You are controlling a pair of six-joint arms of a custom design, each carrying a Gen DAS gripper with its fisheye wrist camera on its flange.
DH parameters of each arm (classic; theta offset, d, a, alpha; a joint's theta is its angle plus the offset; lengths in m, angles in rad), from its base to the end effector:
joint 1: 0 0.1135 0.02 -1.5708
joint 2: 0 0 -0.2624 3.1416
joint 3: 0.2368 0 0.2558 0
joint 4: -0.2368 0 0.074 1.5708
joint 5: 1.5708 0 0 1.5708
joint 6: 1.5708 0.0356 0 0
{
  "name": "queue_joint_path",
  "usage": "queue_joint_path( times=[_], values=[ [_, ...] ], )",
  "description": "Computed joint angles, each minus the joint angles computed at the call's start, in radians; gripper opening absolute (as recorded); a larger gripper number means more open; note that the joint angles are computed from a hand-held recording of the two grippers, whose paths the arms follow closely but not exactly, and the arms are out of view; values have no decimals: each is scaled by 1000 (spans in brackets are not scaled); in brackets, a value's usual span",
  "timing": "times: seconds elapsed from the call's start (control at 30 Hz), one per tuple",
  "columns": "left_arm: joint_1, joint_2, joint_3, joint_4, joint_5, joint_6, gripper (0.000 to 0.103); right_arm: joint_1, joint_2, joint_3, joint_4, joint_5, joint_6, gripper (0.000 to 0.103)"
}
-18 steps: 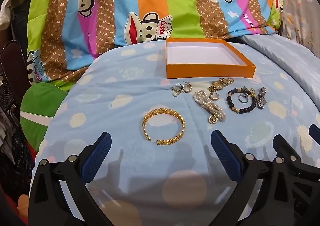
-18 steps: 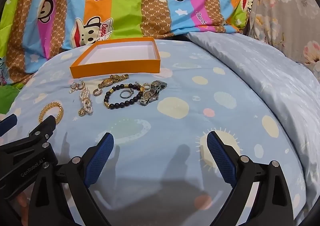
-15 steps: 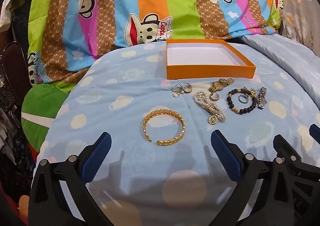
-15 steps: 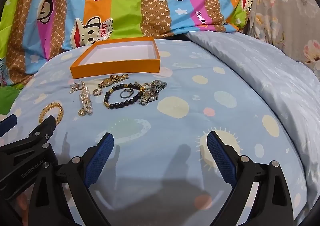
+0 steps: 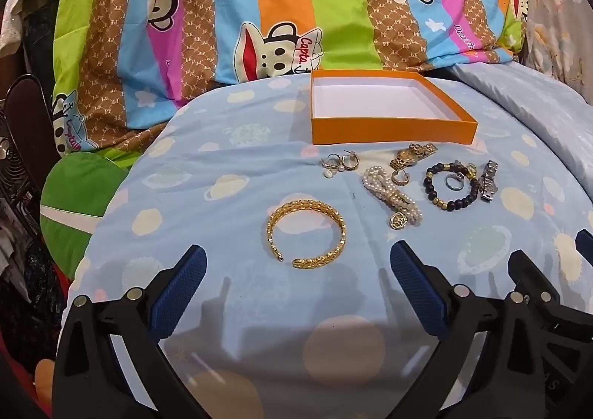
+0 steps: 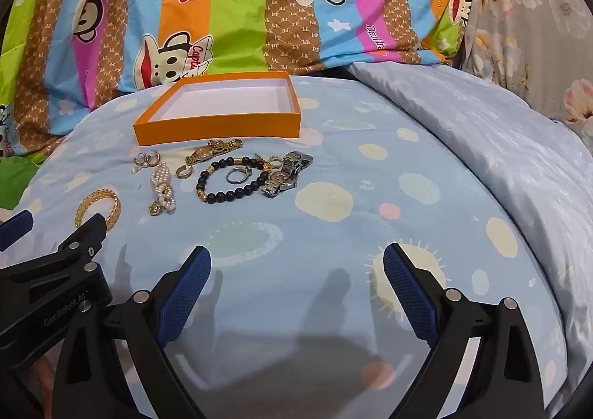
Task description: Organize jewelry
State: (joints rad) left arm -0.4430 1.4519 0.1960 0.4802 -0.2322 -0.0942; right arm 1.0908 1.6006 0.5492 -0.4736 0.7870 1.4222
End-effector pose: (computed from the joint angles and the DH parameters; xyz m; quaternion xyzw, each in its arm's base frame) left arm 0.1847 -0.0786 0.0801 0.1147 0.9097 0.0009 0.3991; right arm 0.1184 0.1727 0.0907 0.1610 0.9092 -0.0984 0.3711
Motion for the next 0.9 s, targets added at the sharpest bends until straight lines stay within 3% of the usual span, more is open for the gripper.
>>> queue_joint_path(
  times=[0.9],
  values=[
    [-9,24,-9,33,0,-5,97,-4,-7,-13,15,-2,-7,92]
  ],
)
